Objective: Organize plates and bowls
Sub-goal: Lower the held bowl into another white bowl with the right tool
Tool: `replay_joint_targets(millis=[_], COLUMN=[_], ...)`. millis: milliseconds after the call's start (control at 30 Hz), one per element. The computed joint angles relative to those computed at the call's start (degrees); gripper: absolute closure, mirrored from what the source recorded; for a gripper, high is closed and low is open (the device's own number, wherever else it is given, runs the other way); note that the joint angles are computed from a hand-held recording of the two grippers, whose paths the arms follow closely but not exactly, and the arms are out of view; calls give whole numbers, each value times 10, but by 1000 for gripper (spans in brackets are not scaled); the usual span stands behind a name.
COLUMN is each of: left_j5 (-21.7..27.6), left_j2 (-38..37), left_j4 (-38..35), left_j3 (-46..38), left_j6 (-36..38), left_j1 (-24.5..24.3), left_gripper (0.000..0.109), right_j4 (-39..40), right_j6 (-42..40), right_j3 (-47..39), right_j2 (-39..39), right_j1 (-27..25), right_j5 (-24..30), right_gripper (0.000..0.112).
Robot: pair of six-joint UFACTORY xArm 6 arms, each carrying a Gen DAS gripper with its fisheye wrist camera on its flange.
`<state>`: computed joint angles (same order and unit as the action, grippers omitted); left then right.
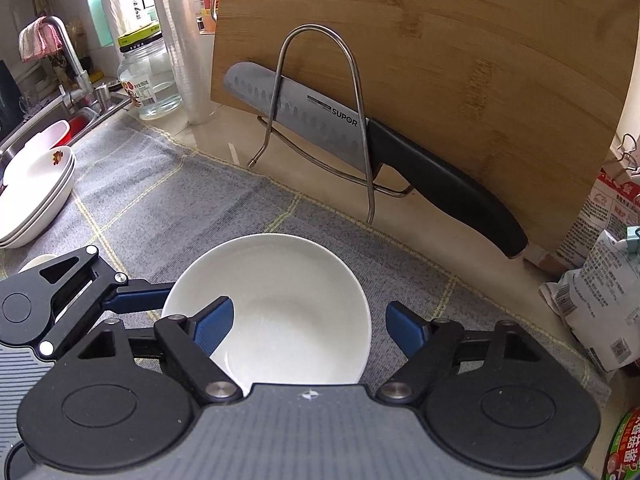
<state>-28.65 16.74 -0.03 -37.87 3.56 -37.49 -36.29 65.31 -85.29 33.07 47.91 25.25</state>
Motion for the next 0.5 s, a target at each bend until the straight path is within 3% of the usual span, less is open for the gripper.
replay_joint_targets(millis=[267, 500], left_j5=[-5, -2], left_j2=[-2, -4], left_j4=[1, 8], left_j3=[6, 6], left_j6=[1, -1], left_j1=[-3, -1], left_gripper=[17, 17], right_j4=[38, 44], right_j6=[-40, -44], right_j3=[3, 1], right_j2=[1, 2], right_j1=[-5, -2], right_j5=[-23, -22], right_gripper=[35, 35])
